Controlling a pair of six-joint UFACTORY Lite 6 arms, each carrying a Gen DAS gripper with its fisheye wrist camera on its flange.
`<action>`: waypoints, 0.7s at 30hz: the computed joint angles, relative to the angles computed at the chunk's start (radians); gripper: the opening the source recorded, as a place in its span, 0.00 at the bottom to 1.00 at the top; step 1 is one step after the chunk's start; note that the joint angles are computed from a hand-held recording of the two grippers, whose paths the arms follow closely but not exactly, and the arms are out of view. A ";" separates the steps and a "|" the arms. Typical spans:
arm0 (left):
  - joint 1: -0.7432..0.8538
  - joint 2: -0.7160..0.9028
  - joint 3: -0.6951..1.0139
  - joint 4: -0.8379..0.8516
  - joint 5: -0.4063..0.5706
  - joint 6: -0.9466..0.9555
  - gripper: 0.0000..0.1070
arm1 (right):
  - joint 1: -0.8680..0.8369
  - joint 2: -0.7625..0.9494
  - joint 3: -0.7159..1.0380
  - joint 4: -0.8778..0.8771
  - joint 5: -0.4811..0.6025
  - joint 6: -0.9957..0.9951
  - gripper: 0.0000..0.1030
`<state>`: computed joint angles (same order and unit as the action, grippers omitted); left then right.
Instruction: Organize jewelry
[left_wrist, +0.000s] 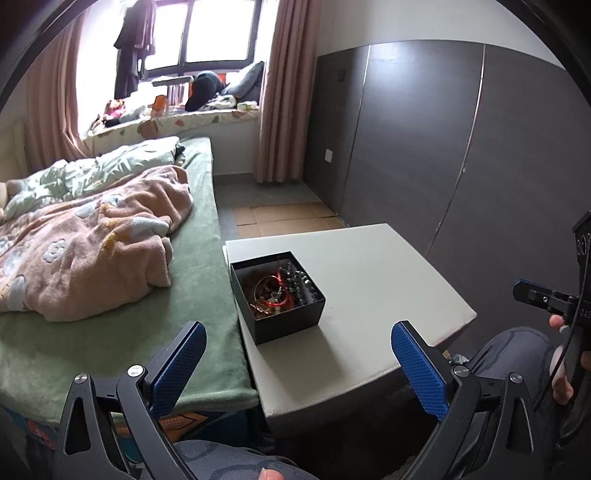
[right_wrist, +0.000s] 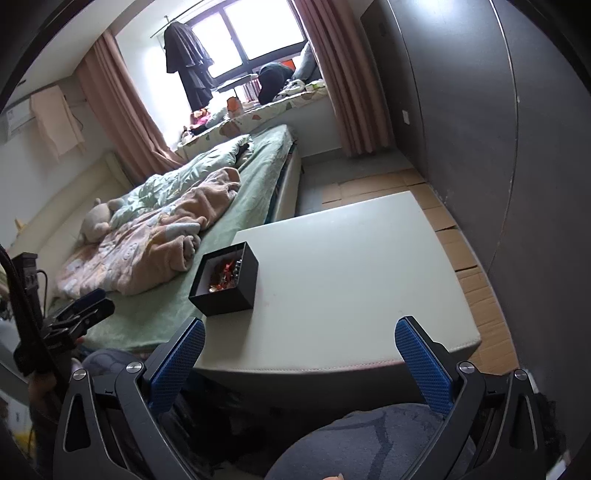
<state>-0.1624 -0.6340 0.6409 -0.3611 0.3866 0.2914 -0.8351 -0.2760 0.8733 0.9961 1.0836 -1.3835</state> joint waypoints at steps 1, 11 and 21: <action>0.005 -0.016 -0.010 -0.003 0.003 -0.001 0.94 | -0.005 -0.012 -0.010 0.005 0.002 -0.009 1.00; 0.080 -0.063 -0.042 -0.131 0.048 0.105 0.94 | -0.028 -0.055 -0.044 0.006 0.007 -0.005 1.00; -0.009 -0.090 -0.054 0.081 0.010 -0.110 0.94 | -0.054 -0.070 -0.061 0.016 0.027 -0.029 1.00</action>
